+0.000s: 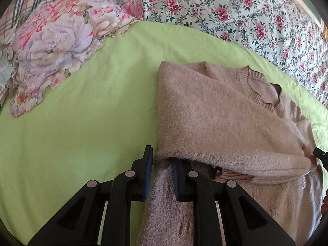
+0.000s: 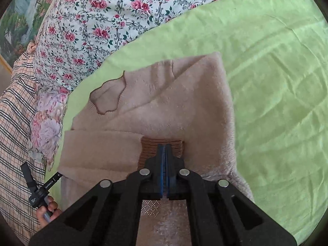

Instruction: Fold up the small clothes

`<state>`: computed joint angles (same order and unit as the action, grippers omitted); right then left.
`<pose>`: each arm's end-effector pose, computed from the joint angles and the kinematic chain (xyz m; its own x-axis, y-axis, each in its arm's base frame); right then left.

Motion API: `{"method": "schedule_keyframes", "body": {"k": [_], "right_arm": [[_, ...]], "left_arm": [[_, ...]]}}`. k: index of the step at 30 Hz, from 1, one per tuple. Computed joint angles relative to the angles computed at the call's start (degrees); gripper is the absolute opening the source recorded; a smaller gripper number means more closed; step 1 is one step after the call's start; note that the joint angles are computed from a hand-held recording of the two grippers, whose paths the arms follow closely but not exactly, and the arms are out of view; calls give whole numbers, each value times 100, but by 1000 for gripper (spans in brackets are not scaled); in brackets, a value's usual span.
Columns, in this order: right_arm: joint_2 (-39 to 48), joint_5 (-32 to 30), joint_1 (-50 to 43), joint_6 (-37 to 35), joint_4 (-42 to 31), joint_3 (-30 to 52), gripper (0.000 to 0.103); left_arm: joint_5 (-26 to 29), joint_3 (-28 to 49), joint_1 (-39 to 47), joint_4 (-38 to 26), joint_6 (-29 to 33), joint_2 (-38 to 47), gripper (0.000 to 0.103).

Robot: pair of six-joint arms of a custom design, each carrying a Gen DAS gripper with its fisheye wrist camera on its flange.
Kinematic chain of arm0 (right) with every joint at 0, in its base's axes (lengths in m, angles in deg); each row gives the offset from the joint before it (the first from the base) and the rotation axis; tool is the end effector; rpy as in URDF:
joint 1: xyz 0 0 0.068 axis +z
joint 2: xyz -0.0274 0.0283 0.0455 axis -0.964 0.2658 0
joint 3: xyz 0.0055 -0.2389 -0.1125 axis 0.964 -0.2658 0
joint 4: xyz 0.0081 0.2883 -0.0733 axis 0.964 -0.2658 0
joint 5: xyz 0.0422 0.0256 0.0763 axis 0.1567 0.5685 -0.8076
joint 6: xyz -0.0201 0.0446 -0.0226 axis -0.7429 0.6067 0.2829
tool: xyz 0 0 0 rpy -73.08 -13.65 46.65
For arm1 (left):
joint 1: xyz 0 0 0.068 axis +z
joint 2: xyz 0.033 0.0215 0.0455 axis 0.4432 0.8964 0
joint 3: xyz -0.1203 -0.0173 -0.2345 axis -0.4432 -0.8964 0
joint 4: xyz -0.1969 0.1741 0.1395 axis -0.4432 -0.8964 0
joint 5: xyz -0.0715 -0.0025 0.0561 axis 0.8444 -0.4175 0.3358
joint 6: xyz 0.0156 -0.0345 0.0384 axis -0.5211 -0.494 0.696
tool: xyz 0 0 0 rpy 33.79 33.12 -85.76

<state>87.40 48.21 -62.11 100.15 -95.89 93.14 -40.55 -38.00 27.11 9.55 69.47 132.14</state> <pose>0.2395 0.0613 0.2042 -0.8568 0.2872 -0.4282 0.0784 0.8934 0.4423 0.2562 0.0024 0.1660 -0.7700 -0.1493 -0.6203 -0.1018 0.9885 -0.1116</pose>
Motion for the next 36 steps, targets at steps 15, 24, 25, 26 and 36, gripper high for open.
{"method": "schedule_keyframes", "body": {"k": [15,24,25,26,36], "right_arm": [[-163,281,286,-52,103,43,6],[350,804,513,-256,-174,43,7],[272,816,500,-220,-234,37,8],[93,875,480,-125,-387,42,13],[-2854,897,556,-49,-2541,-247,34]], "left_arm": [[-191,-65,-162,6,46,-213,18],[48,133,59,-135,-92,267,21],[73,153,71,-200,-73,250,22],[85,154,78,-347,-5,131,22],[986,-750,890,-2623,1109,-2796,25]]}}
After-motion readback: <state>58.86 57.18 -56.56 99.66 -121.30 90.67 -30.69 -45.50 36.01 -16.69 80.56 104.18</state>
